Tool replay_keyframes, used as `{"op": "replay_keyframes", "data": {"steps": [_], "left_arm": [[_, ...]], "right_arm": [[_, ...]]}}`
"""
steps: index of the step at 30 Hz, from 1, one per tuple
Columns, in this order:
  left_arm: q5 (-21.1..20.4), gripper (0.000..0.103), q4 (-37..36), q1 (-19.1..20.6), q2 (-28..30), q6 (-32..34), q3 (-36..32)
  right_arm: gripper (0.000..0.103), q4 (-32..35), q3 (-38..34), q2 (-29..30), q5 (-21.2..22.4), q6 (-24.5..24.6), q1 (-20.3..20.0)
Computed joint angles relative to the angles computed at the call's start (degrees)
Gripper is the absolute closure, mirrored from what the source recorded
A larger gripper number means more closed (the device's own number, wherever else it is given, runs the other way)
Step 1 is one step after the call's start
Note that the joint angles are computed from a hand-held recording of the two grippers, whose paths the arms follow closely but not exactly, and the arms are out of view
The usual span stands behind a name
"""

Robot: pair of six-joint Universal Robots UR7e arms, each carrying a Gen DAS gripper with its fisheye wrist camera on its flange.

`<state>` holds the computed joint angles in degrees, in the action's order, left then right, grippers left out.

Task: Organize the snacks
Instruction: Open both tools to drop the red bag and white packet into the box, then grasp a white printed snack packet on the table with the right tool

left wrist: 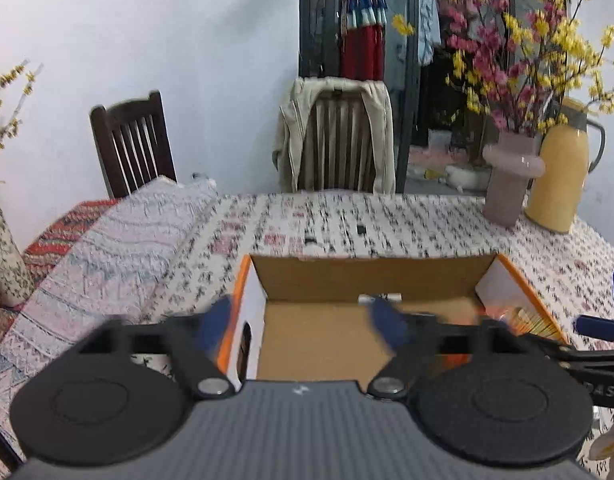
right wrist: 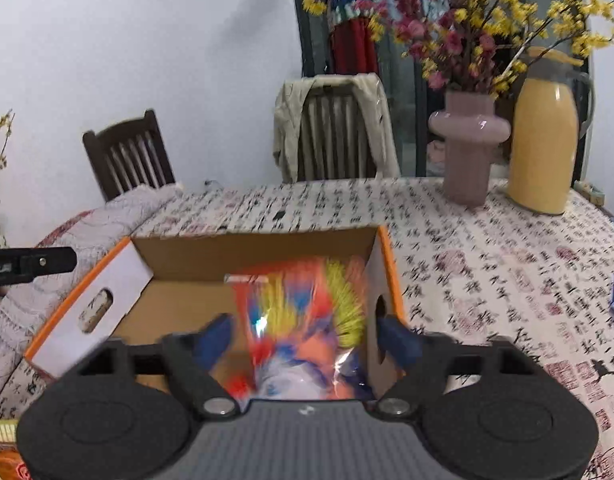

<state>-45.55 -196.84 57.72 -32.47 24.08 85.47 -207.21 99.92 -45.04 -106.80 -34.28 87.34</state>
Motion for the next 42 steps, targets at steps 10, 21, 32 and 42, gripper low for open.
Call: {"op": "replay_keyframes", "data": {"steps": [10, 21, 32, 42], "left_arm": [[-0.24, 0.000, -10.81, -1.48, -1.87, 2.81, 5.61], [-0.75, 0.000, -19.74, -2.83, -5.86, 3.80, 16.14], [-1.29, 0.000, -25.71, -3.66, -9.00, 2.41, 25.62], [-0.95, 0.000, -29.80, -4.45, -10.05, 1.92, 32.00]], "right_arm": [[0.000, -6.86, 5.06, -2.43, 2.55, -0.54, -0.32], [0.000, -16.65, 14.09, -4.82, 5.71, -2.63, -0.91], [0.000, -24.90, 23.05, -5.99, 8.40, -3.24, -2.64], [0.000, -31.00, 29.08, -5.71, 8.67, -2.95, -3.79]]}}
